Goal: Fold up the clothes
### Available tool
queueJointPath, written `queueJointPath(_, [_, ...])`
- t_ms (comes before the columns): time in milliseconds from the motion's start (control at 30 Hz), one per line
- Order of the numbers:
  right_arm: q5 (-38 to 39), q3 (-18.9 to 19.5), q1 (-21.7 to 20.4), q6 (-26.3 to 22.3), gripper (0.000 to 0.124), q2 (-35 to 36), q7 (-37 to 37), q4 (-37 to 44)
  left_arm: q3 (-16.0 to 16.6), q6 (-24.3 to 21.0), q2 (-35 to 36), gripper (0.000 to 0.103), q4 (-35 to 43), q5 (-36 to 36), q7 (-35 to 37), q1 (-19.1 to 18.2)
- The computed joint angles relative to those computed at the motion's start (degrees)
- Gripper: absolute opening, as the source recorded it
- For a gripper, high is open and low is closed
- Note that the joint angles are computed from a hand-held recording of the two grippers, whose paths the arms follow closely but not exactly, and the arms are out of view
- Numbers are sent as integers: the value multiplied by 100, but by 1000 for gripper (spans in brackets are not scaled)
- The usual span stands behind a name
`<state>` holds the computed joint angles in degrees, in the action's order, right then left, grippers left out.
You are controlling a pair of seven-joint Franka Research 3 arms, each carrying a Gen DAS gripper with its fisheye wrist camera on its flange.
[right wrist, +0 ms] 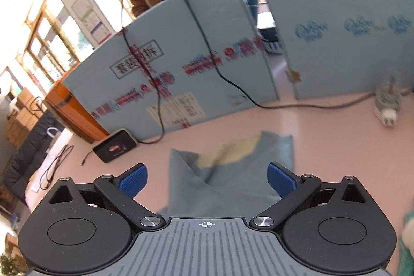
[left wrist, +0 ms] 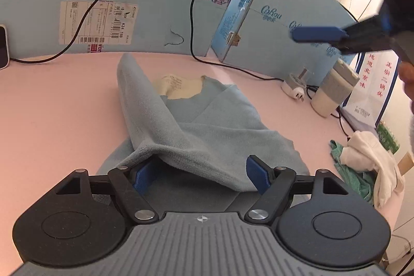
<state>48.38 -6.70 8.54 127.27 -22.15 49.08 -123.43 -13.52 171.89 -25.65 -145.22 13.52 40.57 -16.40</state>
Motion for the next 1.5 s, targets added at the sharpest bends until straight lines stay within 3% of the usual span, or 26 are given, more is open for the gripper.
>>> queueJointPath(133, [-247, 285, 262, -482, 77, 1102, -36, 1172, -170, 489, 80, 76, -75, 57, -289, 208])
queueJointPath(367, [-1954, 916, 474, -1136, 73, 2648, 653, 2673, -507, 1194, 198, 78, -206, 281, -725, 710])
queueJointPath(433, [-2631, 975, 577, -1235, 51, 2838, 1034, 2819, -539, 1371, 229, 78, -246, 289, -801, 801])
queueJointPath(467, [-2789, 981, 596, -1315, 30, 2899, 1182, 2870, -585, 1478, 217, 78, -283, 291, -845, 884])
queueJointPath(500, [-2813, 981, 587, -1379, 20, 2923, 1262, 2881, -778, 1628, 167, 78, -335, 288, -915, 1131])
queueJointPath(600, [-2919, 969, 570, -1313, 12, 2862, 1457, 2751, -1893, 1833, -396, 78, -546, 114, -1158, 2529])
queueJointPath(667, [-2594, 947, 478, -1406, 12, 2879, 1495, 2797, -2105, 1590, -833, 78, -689, 51, -1337, 3000])
queueJointPath(767, [-1915, 931, 317, -1702, 12, 2987, 1544, 2956, -1322, 1308, -986, 73, -935, 98, -1309, 2515])
queueJointPath(833, [-1799, 968, 334, -1584, 12, 3009, 1610, 2882, -1296, 1034, -1129, 73, -976, 356, -1264, 2563])
queueJointPath(1067, [-2074, 1106, 640, -199, 13, 3110, 2006, 2324, -825, 943, -1172, 76, -1224, 557, -1429, 2179])
queueJointPath(1233, [-2260, 1144, 761, 1243, 15, 2798, 1650, 1647, -789, 371, -1339, 83, -1230, 665, -1560, 2090])
queueJointPath(1267, [-2198, 1129, 741, 1337, 15, 2788, 1680, 1635, -746, 329, -1388, 83, -1272, 676, -1614, 2046])
queueJointPath(1367, [-1995, 1088, 636, 993, 16, 2730, 1620, 1731, -637, 127, -1530, 83, -1328, 734, -1691, 1912])
queueJointPath(1500, [-1123, 1071, 526, 700, 18, 2314, 866, 1498, -585, -90, -1740, 83, -1362, 821, -1844, 1867])
